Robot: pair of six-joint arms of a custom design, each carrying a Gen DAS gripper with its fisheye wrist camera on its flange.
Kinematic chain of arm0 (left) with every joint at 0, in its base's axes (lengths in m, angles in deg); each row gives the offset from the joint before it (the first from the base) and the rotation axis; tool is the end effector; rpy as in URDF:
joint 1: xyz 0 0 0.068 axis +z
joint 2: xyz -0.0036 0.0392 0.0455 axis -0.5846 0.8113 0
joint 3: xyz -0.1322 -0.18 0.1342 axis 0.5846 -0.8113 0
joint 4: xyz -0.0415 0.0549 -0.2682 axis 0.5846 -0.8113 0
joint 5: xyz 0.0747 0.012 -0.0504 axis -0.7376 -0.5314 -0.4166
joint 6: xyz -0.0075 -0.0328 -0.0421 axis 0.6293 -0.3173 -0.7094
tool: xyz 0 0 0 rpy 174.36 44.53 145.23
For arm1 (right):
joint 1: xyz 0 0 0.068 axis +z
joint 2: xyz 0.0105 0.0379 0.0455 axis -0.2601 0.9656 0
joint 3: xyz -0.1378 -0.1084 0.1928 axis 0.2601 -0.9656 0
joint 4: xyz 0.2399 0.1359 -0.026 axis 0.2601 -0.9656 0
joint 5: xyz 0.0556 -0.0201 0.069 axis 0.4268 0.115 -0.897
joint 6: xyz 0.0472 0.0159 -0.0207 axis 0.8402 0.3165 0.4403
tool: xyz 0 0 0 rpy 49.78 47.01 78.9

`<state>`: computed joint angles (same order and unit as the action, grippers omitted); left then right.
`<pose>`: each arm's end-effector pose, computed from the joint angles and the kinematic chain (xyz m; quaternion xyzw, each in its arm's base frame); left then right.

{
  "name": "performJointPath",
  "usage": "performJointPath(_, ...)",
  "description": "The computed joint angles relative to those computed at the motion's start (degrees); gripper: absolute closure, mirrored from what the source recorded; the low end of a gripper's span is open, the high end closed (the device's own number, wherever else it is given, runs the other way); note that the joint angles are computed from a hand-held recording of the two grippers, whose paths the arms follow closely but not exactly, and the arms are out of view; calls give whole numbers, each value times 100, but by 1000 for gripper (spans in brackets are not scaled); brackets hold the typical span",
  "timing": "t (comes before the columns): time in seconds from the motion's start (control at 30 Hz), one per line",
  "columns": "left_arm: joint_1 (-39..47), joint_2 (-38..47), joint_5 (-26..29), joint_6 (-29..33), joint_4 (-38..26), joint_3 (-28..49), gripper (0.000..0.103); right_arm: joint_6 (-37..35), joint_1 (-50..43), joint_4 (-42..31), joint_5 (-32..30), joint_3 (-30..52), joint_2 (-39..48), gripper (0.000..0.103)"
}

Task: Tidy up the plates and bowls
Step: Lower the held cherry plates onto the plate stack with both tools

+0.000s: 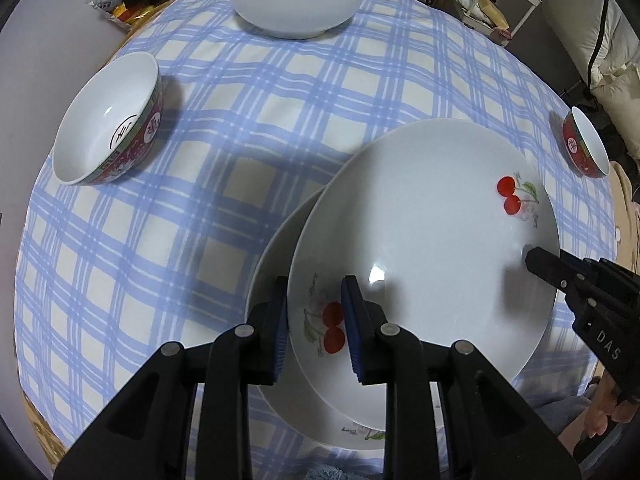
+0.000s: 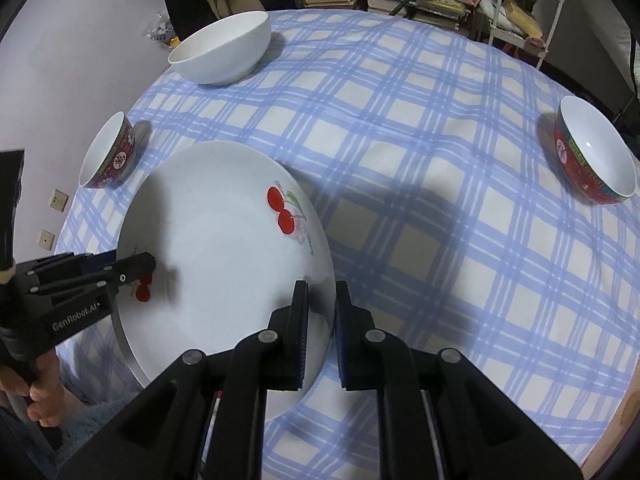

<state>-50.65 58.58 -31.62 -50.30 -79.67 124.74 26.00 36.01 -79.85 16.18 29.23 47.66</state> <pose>0.2786 -0.0785 0.1477 0.2128 0.9704 -0.0662 0.0934 0.2142 0.2543 0.1499 0.1248 0.9752 0.0792 0.1646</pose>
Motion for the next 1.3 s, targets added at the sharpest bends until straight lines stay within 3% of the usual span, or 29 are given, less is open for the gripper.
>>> performJointPath(0.77, -92, -318, -390, 107, -41, -275, 79, 81, 356, 17, 308, -76, -37, 89)
performJointPath(1.3, 40, -1041, -703, 208, -32, -603, 79, 197, 373, 234, 332, -259, -205, 89)
